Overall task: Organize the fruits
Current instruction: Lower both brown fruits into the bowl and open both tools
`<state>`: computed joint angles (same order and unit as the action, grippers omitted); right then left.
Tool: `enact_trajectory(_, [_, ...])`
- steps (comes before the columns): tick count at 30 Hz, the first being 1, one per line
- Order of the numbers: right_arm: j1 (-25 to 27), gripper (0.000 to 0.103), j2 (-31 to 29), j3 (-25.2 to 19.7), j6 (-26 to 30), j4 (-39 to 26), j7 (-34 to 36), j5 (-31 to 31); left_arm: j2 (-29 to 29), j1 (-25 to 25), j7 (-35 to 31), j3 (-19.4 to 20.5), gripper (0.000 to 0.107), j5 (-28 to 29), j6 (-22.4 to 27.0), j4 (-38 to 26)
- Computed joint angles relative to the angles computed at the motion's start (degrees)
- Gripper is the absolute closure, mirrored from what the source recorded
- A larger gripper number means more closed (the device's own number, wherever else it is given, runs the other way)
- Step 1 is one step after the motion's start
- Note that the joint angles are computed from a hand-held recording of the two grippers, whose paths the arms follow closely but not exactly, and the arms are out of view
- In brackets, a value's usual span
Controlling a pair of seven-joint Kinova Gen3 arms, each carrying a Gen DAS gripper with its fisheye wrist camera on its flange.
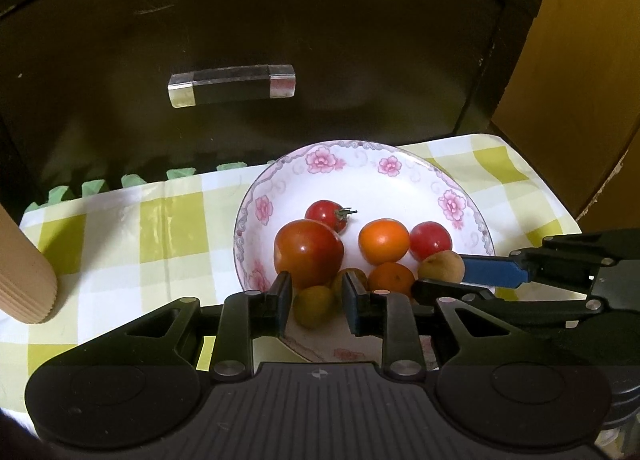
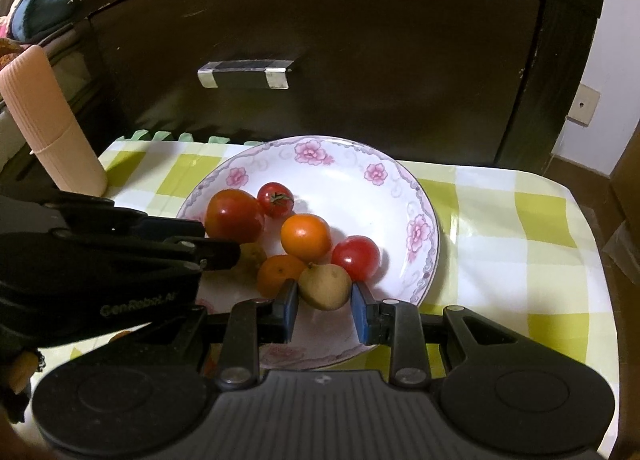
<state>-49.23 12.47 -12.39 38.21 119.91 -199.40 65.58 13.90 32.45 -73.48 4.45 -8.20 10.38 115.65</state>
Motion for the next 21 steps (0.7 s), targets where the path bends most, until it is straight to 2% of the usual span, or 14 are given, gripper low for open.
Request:
enact_trajectory(3, [0.2,0.075,-0.2,-0.1,-0.2,-0.1,0.8,-0.6,0.0,0.3,0.7,-0.6,0.065,-0.1,0.5,-0.3])
enact_trajectory(6, [0.0,0.074,-0.3,0.0,-0.1,0.1,-0.3,-0.1,-0.2,-1.0,0.4,0.6,0.062,0.6,1.0,-0.4])
enact_trajectory(11, [-0.3,0.074,-1.1,-0.4,1.0,0.3,-1.3,0.6,-1.1,0.6,2.6,-1.2,0.055,-1.0,0.7,-0.3])
enact_trajectory(16, [-0.4,0.071,-2.3,-1.2,3.0,0.9,-4.4,2.2,-2.9,-0.8,2.8,0.1,0.046,-0.7,-0.1,0.3])
enact_trajectory(21, [-0.4,0.071,-3.7,-2.7,5.0,0.9,-5.6,2.1,-5.5,2.8,7.1,-2.9,0.043,-5.0,-0.4,1.5])
